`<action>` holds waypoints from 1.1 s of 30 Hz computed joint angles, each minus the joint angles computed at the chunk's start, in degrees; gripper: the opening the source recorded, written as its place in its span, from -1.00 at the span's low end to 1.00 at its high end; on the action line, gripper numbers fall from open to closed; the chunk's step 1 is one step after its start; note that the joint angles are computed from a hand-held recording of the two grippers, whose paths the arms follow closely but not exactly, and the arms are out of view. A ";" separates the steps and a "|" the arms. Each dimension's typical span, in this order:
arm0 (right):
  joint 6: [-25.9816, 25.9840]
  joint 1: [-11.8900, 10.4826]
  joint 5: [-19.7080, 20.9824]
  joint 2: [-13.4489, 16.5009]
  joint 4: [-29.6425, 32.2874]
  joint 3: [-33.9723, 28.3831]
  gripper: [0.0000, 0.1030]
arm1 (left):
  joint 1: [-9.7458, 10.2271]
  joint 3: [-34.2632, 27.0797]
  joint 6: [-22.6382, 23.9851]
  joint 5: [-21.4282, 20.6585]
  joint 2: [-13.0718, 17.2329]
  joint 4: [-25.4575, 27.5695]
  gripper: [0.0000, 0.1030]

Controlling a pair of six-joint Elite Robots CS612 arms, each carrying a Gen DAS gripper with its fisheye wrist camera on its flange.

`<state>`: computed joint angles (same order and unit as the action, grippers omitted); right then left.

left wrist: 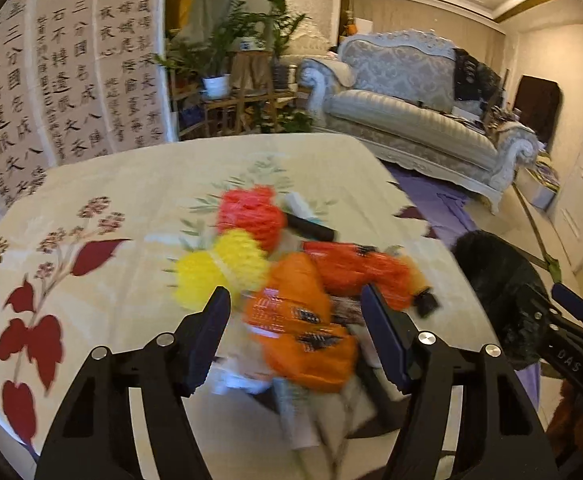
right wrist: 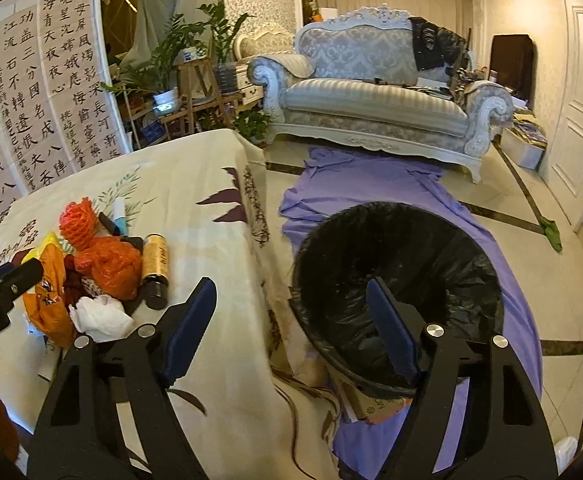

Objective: Collect trash
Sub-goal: 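Grasp the yellow foam net with the left tool while the right tool grasps the gold can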

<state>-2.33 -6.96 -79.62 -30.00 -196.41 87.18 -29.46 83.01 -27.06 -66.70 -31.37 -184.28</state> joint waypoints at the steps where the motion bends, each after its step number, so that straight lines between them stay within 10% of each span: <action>1: -0.20 0.13 0.43 0.05 0.29 -0.25 0.46 | 0.26 0.17 -0.16 0.38 -0.12 0.09 0.29; 16: -2.57 1.81 3.80 0.89 6.51 -4.80 0.46 | 4.33 -3.26 2.41 -1.28 2.04 4.42 0.39; 20: -2.98 2.06 4.39 1.09 8.46 -5.81 0.46 | 5.82 -3.83 2.41 -9.38 2.67 2.44 0.39; 26: -4.31 2.93 4.43 1.60 9.80 -6.97 0.44 | 6.73 -3.64 2.64 -16.16 2.95 -0.09 -0.11; 33: -5.97 3.31 6.40 2.22 13.38 -8.52 -0.09 | 6.36 -1.33 2.05 -11.15 1.91 -3.13 -0.20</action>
